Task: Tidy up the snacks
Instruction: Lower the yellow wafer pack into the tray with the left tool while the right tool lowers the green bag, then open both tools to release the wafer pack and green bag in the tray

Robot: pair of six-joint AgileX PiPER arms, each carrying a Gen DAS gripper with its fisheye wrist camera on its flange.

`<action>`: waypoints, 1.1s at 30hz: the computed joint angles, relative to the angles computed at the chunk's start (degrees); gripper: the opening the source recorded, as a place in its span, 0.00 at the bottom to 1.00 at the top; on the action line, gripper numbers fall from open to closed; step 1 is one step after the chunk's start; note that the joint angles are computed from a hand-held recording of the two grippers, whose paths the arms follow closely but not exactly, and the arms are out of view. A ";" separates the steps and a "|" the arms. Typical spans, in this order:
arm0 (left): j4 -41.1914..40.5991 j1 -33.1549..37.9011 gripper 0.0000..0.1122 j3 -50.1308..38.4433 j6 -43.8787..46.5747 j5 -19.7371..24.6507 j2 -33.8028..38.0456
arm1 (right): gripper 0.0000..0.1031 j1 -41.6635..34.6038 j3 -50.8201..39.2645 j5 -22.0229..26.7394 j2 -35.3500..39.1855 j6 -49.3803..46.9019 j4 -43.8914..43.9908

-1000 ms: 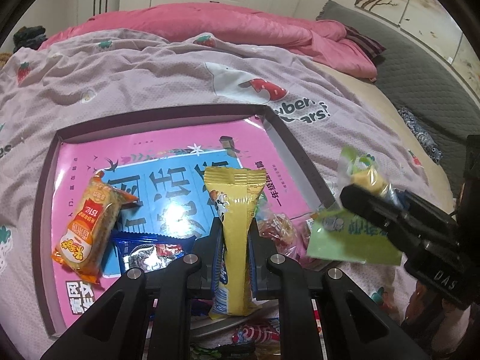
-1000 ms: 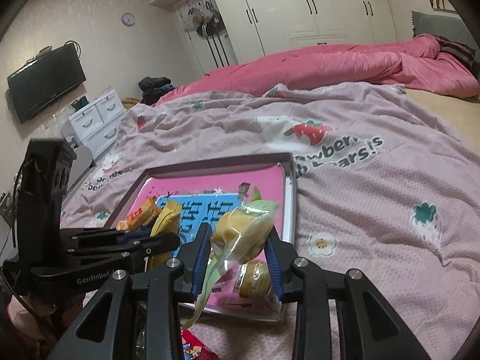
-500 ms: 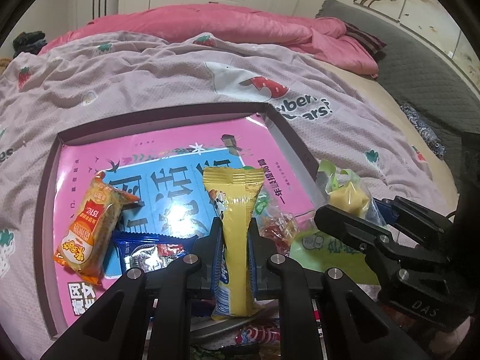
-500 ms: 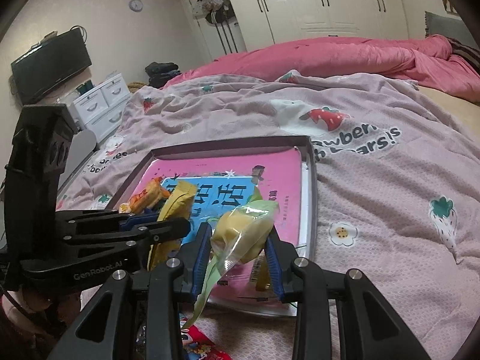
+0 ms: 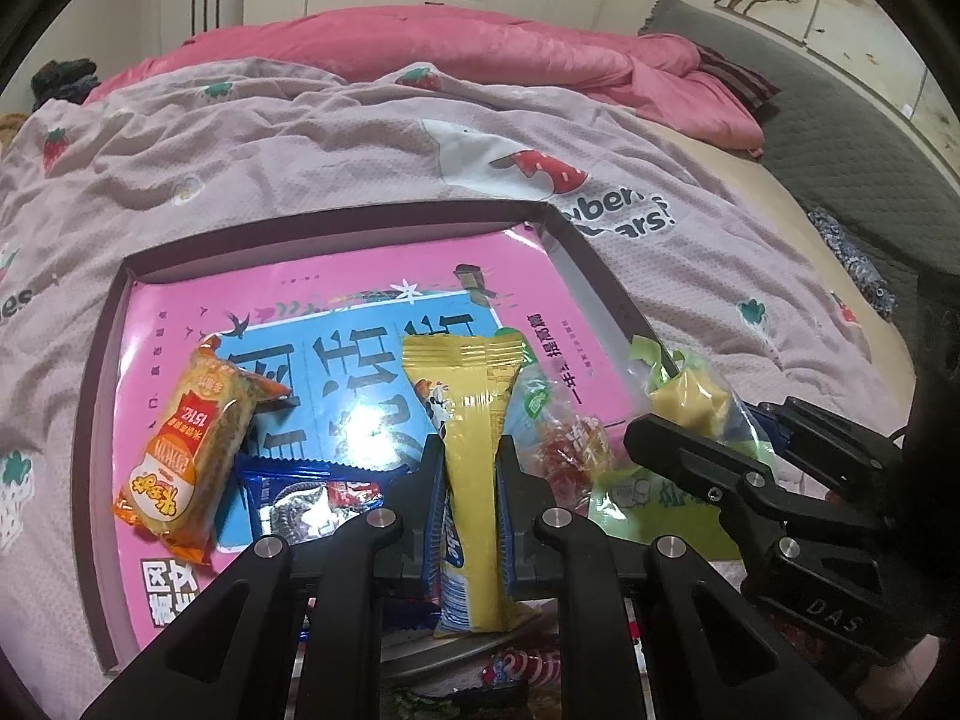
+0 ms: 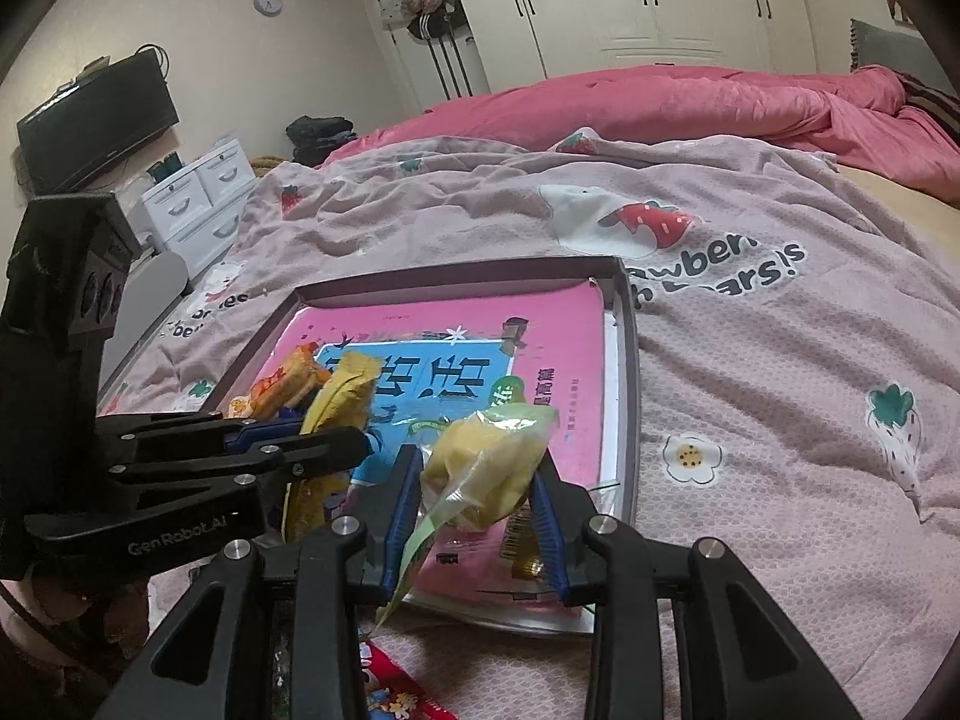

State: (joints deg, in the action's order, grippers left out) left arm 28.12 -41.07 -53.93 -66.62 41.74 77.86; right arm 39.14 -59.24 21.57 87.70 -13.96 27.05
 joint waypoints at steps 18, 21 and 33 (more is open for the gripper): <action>-0.90 0.16 0.15 0.04 0.46 1.19 -0.52 | 0.42 -2.21 -0.01 0.38 -0.46 3.58 -1.91; -1.30 0.33 0.15 0.13 0.87 1.24 -0.87 | 0.44 -2.71 0.20 0.27 -0.88 2.75 -0.68; -3.10 0.33 0.25 0.51 2.24 0.28 -1.18 | 0.45 -3.19 0.61 0.13 -1.66 1.36 0.76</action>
